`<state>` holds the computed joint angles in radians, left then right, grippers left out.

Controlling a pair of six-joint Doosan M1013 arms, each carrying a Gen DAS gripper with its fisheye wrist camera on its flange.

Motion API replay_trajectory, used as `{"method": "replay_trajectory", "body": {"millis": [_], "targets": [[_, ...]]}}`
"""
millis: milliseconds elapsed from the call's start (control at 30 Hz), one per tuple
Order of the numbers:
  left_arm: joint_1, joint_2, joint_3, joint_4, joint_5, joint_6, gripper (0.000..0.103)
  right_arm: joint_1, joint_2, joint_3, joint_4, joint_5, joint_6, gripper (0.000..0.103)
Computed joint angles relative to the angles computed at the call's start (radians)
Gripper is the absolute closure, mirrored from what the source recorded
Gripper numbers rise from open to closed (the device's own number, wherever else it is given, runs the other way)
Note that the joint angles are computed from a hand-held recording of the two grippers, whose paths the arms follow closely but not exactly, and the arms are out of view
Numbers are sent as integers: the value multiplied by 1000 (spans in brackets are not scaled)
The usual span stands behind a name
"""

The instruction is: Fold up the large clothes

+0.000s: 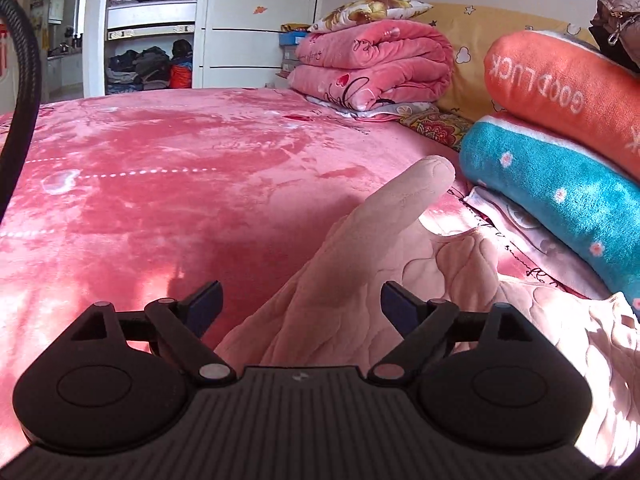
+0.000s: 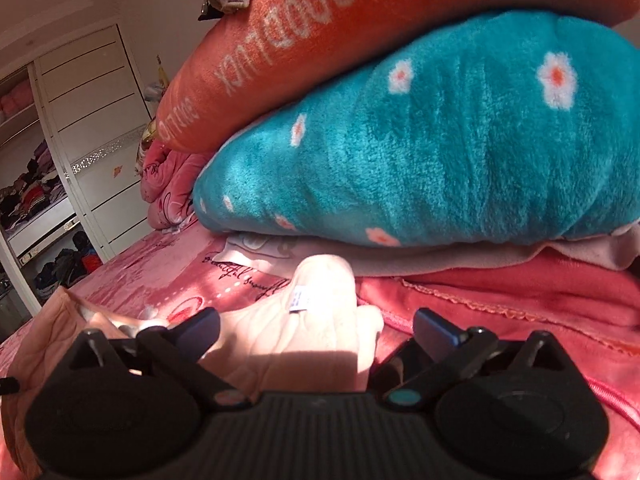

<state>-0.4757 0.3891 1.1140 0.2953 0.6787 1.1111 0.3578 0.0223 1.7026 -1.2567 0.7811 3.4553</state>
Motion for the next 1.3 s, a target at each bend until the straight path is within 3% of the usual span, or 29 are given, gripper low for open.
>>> {"method": "replay_trajectory", "body": {"millis": [67, 200, 400, 700, 933, 1300], "targets": [[-8, -24, 29, 12, 1, -15, 0, 18, -6, 4, -36, 51, 20, 1], [-40, -102, 128, 122, -6, -133, 0, 54, -32, 19, -38, 67, 8, 1], [-116, -244, 291, 260, 78, -232, 0, 141, -69, 23, 47, 96, -141, 1], [-213, -421, 424, 264, 216, -247, 0, 328, -134, 4, 152, 260, -309, 1], [-280, -512, 433, 334, 271, -264, 0, 445, -156, -36, 171, 382, -374, 1], [-356, -584, 418, 445, 271, -328, 0, 561, -154, -135, 85, 583, -370, 1]]}}
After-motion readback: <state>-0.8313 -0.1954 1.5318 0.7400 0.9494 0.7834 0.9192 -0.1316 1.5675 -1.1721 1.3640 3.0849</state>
